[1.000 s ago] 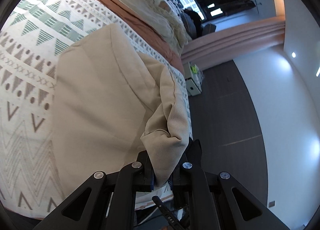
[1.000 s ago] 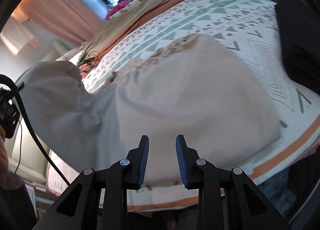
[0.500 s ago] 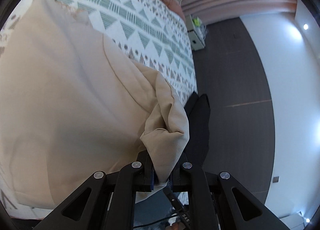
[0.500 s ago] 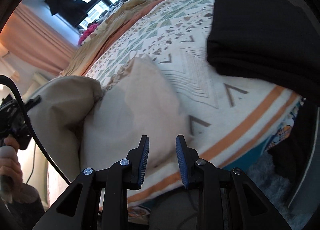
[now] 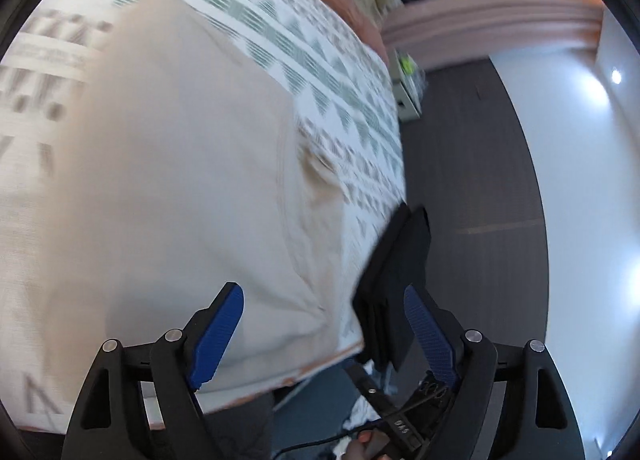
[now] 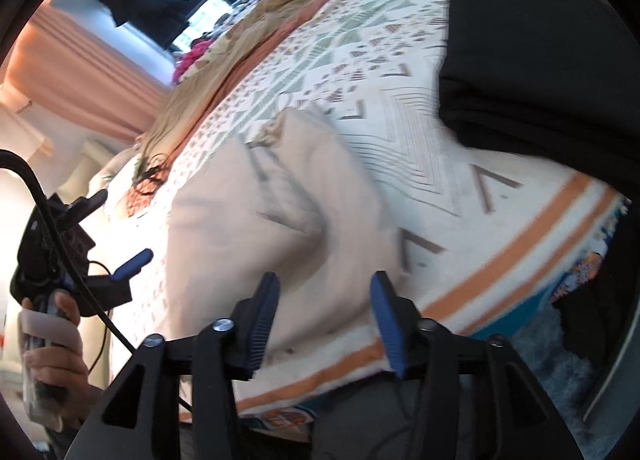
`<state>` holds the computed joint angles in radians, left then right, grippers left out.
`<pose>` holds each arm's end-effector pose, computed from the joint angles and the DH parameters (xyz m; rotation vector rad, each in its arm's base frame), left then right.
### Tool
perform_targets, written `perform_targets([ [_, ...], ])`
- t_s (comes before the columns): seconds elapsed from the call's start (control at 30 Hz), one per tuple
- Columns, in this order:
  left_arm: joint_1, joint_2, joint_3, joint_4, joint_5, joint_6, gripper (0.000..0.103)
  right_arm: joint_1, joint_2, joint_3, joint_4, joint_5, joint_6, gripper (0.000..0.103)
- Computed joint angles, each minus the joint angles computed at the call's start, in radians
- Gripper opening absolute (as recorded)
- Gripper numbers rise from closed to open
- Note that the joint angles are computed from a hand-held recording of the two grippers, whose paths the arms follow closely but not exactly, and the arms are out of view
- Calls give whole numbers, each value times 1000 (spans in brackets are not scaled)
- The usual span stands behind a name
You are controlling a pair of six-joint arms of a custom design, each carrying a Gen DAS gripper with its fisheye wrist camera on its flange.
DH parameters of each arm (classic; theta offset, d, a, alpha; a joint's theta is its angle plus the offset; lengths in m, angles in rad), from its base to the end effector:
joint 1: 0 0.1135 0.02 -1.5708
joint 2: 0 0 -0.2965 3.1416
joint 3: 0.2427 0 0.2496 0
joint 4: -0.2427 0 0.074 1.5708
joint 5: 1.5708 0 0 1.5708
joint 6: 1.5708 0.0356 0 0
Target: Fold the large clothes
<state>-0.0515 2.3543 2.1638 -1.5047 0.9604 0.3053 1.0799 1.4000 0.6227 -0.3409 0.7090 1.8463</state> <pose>0.4647 -0.0532 0.2429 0.4038 2.7464 -1.4554 0.1282 0.1906 0.1877 1.0676 2.1111 0.4458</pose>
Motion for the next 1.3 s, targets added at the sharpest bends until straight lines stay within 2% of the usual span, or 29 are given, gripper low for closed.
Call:
perform_targets([
  [0.13, 96, 19, 21, 26, -26, -9, 83, -101, 52, 7, 163, -81, -177, 69],
  [0.4, 255, 58, 36, 71, -70, -35, 83, -278, 218, 17, 438, -292, -367, 70],
  [0.5, 291, 56, -12, 110, -94, -56, 83, -339, 295, 42, 488, -369, -411, 70],
  [0.6, 327, 67, -38, 107, -116, -31, 83, -375, 351, 97, 452, -398, -441, 69],
  [0.7, 339, 79, -49, 101, -127, -18, 83, -381, 368, 165, 353, -374, -452, 52],
  [0.73, 340, 79, -62, 103, -129, -12, 83, -381, 366, 176, 330, -367, -453, 35],
  [0.77, 341, 78, -73, 104, -131, -3, 82, -380, 362, 184, 314, -362, -457, 21],
  [0.83, 334, 73, -97, 114, -141, 5, 80, -374, 343, 191, 299, -342, -489, 13],
  [0.97, 310, 61, -155, 147, -157, 17, 76, -335, 303, 252, 190, -258, -553, 9],
  [1.1, 280, 48, -206, 166, -183, 33, 65, -305, 265, 290, 113, -210, -584, 9],
  [1.2, 264, 41, -229, 165, -188, 49, 60, -289, 237, 282, 99, -191, -585, 8],
  [1.3, 250, 33, -243, 169, -186, 61, 60, -273, 224, 270, 99, -169, -565, 8],
])
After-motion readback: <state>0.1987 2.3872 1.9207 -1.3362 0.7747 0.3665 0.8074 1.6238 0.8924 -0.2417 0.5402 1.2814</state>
